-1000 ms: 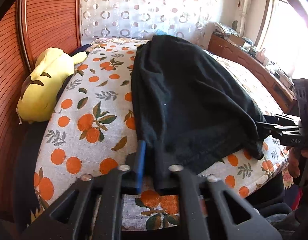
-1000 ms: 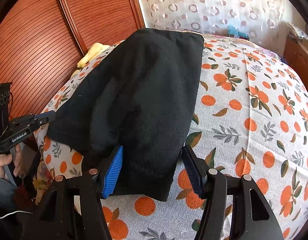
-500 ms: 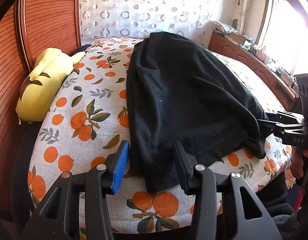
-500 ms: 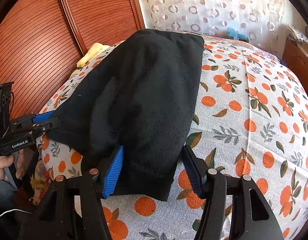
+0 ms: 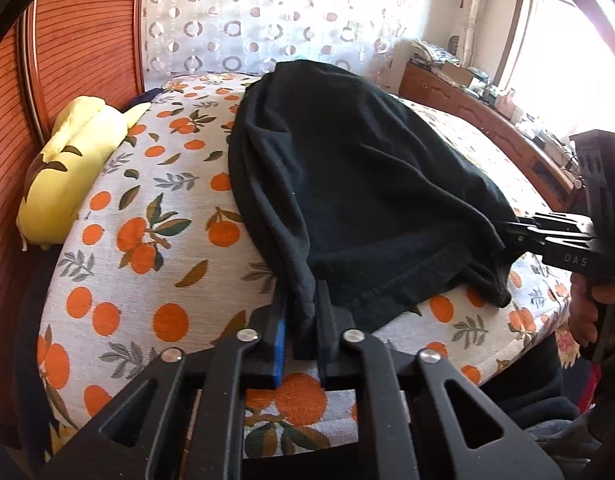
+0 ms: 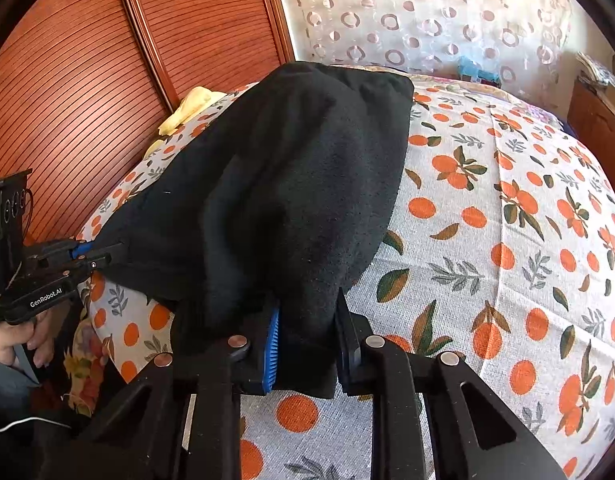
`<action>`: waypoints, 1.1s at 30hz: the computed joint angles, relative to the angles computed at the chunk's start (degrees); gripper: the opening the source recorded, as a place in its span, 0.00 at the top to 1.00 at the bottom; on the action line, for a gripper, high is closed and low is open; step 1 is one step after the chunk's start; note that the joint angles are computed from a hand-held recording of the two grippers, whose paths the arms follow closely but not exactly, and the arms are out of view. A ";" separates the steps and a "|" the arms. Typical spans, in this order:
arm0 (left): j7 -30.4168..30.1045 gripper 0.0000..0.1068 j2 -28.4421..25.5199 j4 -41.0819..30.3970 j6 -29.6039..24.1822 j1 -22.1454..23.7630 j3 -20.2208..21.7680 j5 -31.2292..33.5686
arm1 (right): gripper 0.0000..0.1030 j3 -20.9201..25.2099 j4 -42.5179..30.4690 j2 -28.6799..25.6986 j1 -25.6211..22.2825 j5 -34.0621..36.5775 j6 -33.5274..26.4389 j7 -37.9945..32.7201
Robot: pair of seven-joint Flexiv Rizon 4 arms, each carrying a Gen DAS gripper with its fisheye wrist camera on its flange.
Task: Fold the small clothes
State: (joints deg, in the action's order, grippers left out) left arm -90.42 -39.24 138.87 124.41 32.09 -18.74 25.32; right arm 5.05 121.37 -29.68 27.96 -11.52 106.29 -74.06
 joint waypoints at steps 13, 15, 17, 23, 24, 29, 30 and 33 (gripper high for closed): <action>-6.67 0.92 4.55 -3.21 -2.19 15.97 -18.09 9.06 | 0.87 22.30 -4.80 -1.48 -25.27 -15.28 -1.18 2.82; -6.85 0.92 4.61 -5.82 -3.48 16.35 -19.95 8.36 | 0.87 26.98 -7.54 -3.08 -30.06 -18.33 -3.13 3.37; -6.89 0.92 3.49 -8.34 -5.43 17.78 -22.92 7.79 | 0.87 29.12 -10.46 -4.26 -32.02 -19.66 -5.34 2.75; -2.72 0.92 -1.84 -19.02 -11.52 15.85 -26.66 0.52 | 0.87 35.05 -25.26 -11.69 -33.96 -17.66 -17.32 -0.55; -1.82 0.92 -2.78 -20.99 -12.84 14.85 -26.47 -1.10 | 0.87 35.92 -28.41 -13.52 -33.75 -16.96 -19.72 -1.20; 3.56 0.92 -6.95 -30.93 -18.27 7.65 -21.93 -8.83 | 0.87 35.43 -44.50 -21.61 -28.87 -14.62 -29.97 -4.09; 4.68 0.92 -7.97 -33.32 -19.48 5.95 -20.67 -10.42 | 0.87 35.22 -47.62 -23.14 -27.73 -14.26 -31.81 -4.81; 7.61 0.92 -10.16 -38.06 -21.86 2.36 -18.03 -14.21 | 0.87 34.73 -57.53 -27.79 -24.44 -12.73 -37.47 -6.56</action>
State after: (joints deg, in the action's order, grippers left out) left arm -82.81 -49.40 100.82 102.55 34.45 -36.77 11.11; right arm 39.78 63.84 -57.46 3.52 -24.25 68.82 -80.63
